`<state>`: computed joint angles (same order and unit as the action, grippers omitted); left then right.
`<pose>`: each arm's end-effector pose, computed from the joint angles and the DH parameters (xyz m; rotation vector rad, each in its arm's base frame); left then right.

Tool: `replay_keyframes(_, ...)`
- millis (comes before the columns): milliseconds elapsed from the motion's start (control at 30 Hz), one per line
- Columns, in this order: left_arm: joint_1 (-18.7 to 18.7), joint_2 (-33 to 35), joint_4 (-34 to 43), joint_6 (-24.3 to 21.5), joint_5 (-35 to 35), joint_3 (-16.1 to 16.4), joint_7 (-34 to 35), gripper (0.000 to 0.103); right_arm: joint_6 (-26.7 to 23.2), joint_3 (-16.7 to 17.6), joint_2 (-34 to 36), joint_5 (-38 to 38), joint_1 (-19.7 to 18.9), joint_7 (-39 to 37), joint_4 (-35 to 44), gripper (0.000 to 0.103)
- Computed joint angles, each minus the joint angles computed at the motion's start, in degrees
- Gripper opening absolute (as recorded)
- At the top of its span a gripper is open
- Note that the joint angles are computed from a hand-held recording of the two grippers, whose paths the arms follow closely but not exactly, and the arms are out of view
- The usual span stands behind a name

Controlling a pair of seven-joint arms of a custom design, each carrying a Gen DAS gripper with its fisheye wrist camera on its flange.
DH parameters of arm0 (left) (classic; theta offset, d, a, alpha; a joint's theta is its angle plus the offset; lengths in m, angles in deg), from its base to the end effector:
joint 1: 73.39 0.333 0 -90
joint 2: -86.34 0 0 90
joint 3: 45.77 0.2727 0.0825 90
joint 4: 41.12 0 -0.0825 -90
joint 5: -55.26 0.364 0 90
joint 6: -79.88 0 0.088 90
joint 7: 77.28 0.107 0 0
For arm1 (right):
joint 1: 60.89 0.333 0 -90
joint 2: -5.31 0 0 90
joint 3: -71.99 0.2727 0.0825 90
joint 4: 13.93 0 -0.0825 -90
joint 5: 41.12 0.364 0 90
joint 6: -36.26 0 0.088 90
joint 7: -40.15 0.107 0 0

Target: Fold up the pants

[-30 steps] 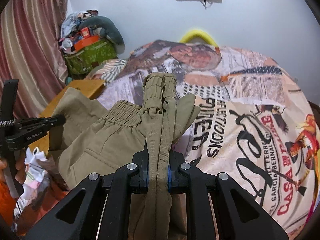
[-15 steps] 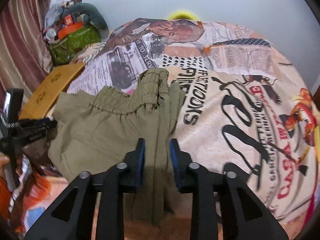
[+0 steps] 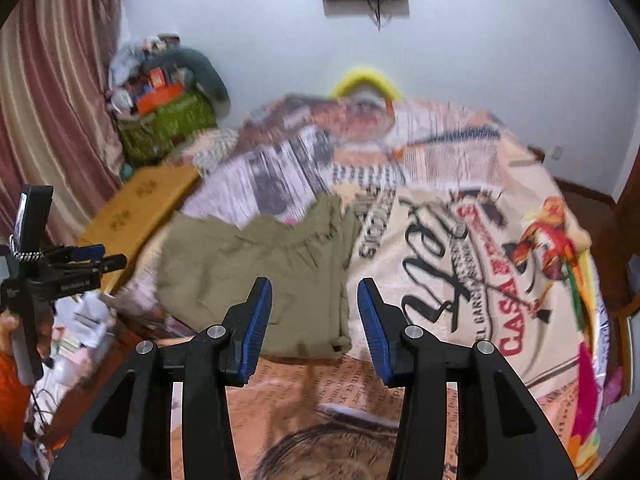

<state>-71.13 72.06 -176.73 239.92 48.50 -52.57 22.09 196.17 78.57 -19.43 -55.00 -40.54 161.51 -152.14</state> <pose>0.5008 -0.0365 0.4693 -1.6920 1.9720 -0.6629 0.4082 0.2250 0.5328 -1.7844 1.5738 -0.5417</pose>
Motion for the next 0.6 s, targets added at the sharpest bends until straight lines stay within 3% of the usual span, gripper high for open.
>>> replay_keyframes(333, -7.2, -28.0, -12.6, 1.4, -10.9, 3.7, 8.1, 0.061, 4.2, 5.2, -16.5, -4.4, -0.4, 5.3, -4.7, 0.041)
replay_keyframes(600, -7.7, -48.9, -22.2, -0.1, -12.1, 2.6, 7.4, 0.061, 5.4, 10.6, -28.3, -7.6, -1.2, 11.3, -8.3, 0.041)
